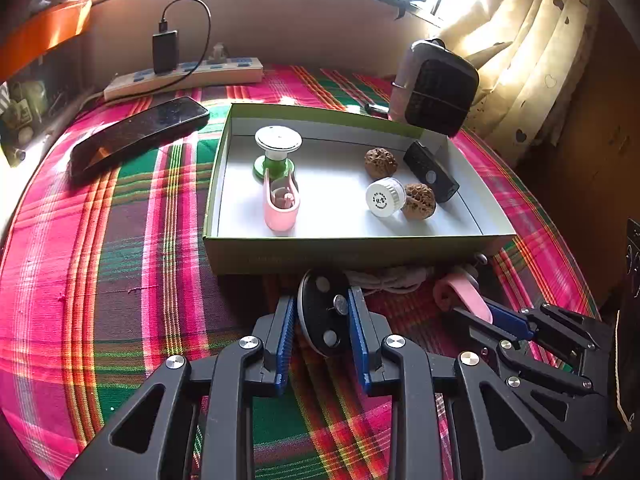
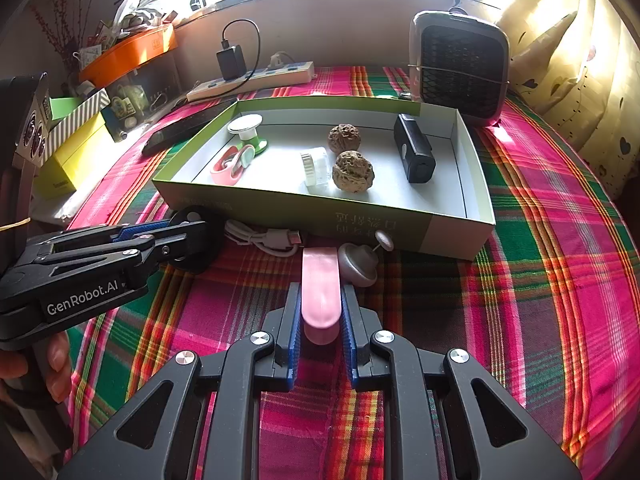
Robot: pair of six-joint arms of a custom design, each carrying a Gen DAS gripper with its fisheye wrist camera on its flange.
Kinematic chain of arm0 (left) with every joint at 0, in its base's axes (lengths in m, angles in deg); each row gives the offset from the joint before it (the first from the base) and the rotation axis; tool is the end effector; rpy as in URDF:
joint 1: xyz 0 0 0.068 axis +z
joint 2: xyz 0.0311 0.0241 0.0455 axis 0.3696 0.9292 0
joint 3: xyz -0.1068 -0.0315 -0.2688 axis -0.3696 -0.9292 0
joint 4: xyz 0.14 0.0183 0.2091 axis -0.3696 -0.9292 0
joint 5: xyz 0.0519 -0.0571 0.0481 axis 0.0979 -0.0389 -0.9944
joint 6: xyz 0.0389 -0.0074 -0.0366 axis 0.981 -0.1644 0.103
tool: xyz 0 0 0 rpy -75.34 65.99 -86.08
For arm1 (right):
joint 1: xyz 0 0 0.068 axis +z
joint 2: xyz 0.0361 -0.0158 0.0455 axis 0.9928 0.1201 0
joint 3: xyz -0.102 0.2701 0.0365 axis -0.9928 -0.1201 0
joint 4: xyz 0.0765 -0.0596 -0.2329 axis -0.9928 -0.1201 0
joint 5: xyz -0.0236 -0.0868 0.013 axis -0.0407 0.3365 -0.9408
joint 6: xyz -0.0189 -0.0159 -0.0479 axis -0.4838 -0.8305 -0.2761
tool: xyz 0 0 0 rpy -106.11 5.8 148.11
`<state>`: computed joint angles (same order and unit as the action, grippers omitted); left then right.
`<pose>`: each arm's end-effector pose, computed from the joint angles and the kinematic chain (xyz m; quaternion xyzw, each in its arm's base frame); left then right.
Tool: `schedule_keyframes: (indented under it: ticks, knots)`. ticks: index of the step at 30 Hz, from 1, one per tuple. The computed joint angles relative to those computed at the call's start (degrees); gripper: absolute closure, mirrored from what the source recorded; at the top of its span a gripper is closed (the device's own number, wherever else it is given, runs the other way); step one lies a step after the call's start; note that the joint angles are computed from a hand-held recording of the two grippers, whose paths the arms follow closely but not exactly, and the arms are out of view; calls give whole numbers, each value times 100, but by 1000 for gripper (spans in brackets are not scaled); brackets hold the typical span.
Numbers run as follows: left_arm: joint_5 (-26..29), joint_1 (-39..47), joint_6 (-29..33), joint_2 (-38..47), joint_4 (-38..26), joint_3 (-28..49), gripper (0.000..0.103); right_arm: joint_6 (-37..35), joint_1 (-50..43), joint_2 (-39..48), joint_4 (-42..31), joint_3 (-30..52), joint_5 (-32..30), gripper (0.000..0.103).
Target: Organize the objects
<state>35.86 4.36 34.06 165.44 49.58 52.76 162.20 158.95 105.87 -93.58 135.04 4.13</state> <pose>0.2254 -0.0853 0.1118 0.2942 0.8930 -0.2100 0.2680 0.0990 0.3001 0.1023 0.1330 0.9304 0.0055 0.3415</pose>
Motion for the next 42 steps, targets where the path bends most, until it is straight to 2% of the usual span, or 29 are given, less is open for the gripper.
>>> schedule_keyframes:
  ticks: [15,42]
  knots:
    - [-43,11,78,-85,51,-94,79,40,79,0,-35,34,32,84]
    - [4,82,72,-1046,-234,-459,79,207,374,-282,-360,63,334,84]
